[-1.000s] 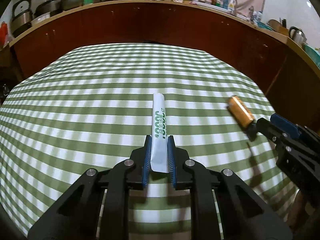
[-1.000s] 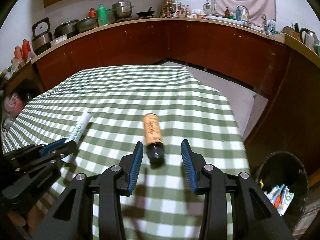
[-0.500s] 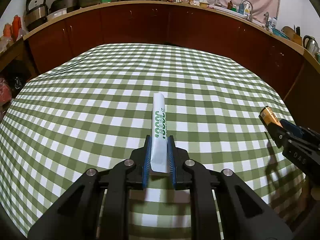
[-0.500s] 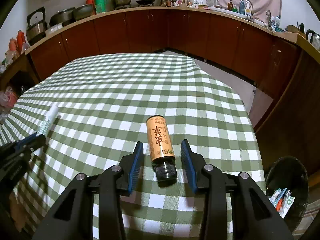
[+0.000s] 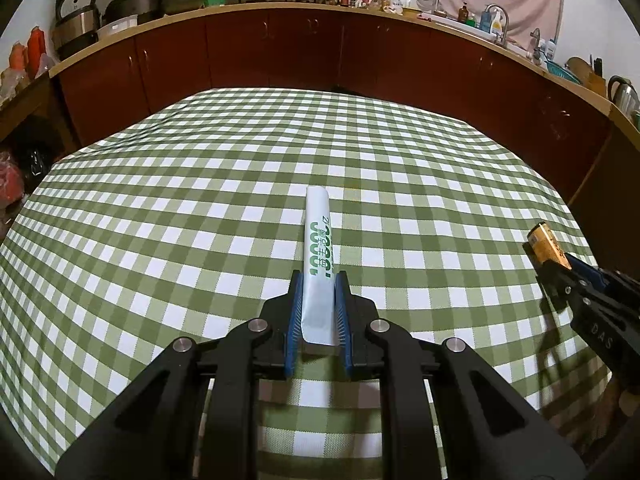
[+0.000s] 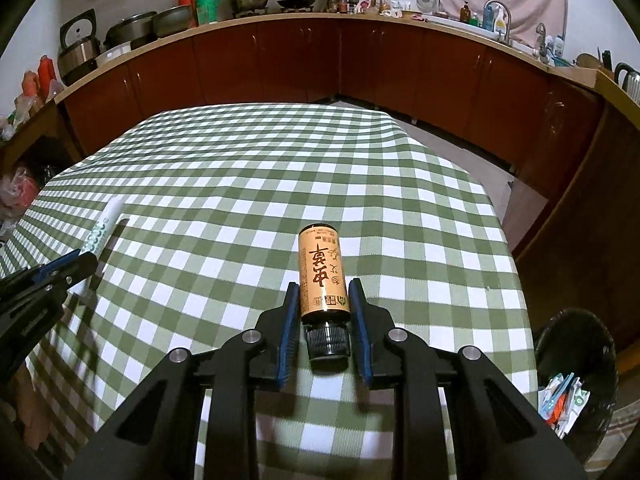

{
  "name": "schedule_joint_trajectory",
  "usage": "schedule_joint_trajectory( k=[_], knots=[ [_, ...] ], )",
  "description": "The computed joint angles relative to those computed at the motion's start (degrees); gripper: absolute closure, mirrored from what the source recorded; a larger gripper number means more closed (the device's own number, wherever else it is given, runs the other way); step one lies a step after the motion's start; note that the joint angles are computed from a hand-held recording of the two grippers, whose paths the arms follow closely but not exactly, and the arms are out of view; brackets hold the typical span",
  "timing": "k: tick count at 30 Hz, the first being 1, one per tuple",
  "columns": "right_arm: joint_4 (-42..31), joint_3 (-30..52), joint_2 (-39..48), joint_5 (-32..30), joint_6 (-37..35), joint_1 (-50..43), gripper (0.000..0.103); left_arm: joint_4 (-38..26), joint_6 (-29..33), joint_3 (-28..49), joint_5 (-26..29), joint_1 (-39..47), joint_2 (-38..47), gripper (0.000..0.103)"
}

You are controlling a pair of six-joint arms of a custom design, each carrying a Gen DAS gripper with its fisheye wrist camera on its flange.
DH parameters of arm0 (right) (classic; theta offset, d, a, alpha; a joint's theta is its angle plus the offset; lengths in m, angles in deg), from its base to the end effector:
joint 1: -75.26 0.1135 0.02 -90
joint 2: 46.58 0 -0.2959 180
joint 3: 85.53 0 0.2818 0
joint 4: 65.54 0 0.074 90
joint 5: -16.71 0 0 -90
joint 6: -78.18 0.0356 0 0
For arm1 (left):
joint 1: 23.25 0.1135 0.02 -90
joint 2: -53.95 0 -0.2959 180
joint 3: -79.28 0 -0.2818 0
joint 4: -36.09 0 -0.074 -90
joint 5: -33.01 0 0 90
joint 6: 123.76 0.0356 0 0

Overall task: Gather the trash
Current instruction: 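Carry the tube and bottle over the black bin while both tools open to drop them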

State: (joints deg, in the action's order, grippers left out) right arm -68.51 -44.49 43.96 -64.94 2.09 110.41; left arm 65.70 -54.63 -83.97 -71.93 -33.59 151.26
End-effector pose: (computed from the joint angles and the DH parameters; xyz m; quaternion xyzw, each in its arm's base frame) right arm 0.2257 0.1526 0.1085 -0.1510 0.9325 0.0705 0.3205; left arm 0.1710 -0.0219 0.0448 -0.1290 0.9266 0.0289 0.3521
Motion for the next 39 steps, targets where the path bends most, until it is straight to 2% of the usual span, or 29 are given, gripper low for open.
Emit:
schedule_joint_trajectory(
  k=[12,24,33,39],
  knots=[
    [0.8,-6.8,-8.1,-0.2,0.3,-1.6,0.077,-4.4,-6.5,0.0,-6.8,-10.7,-2.9,0.087],
    [-3.3,-12.3,-21.6,-1.7,-2.5,-9.3,0.077,-17.3,-17.0,7.3,-15.1,-28.8,-5.5,0.087],
    [-7.9,-16.9,-32.4,-6.9,-8.8,-22.7,0.077,-21.3,-20.2,16.6,-17.0,-39.0,0.7,0.087],
    [-10.7,-18.4,-36.9,-13.8,-16.1,-38.1,0.077,-22.9,-20.3,24.5,-16.3,-43.5,6.8,0.087]
  ],
)
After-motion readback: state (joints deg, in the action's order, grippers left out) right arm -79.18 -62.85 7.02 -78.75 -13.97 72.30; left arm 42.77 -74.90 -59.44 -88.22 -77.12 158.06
